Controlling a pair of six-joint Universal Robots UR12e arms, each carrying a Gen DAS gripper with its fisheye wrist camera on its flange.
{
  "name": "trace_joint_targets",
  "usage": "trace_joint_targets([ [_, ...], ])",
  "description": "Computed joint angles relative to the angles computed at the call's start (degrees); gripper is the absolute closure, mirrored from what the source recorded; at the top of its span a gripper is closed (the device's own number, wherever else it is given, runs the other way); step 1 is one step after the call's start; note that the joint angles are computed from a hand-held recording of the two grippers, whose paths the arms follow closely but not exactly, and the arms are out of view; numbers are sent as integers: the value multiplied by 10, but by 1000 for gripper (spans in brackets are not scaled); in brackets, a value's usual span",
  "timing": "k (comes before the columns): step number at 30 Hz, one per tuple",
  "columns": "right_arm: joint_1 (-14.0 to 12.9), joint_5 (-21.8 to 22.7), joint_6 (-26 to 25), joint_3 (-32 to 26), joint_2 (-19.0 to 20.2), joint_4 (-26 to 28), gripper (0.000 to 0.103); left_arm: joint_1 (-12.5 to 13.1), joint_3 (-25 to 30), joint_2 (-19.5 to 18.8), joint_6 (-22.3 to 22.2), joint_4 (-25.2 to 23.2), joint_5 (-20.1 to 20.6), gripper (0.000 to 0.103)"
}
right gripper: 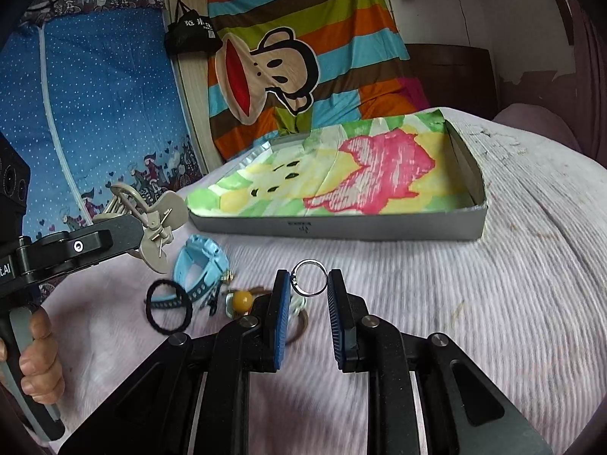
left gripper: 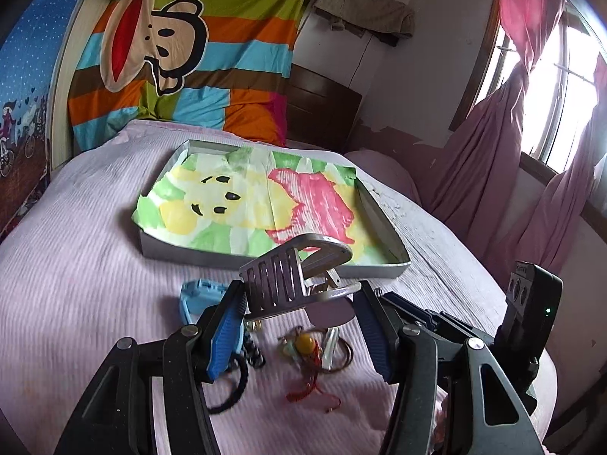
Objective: Organize jewelry
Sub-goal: 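Carry the ring and claw clip into the tray and open both tools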
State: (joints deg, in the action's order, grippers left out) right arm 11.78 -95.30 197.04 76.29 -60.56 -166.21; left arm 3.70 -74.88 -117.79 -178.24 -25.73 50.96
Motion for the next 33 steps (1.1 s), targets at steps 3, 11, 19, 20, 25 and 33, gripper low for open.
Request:
trace_joint_targets([
  [3,-1,-16,-4,-43,19,16,85,-5,57,-32,-8,-40,12,47],
  [11,-2,-38,-14,-154,72,135,85,-21,164,-89,-6,-156,80,47],
  [19,-3,-34,-29,-208,99,240,85,-30,206,-106,3,-231,125,47],
  [20,-3,-35,-31,-212,101,247,85,-30,208,-107,3,-238,125,47],
  [25,-6,-19,-21,-215,102,251,85,-24,206,-107,-16,-243,104,40],
  [33,-3,-38,-17,-154,76,156,62,-14,148,-79,-33,-158,74,27],
])
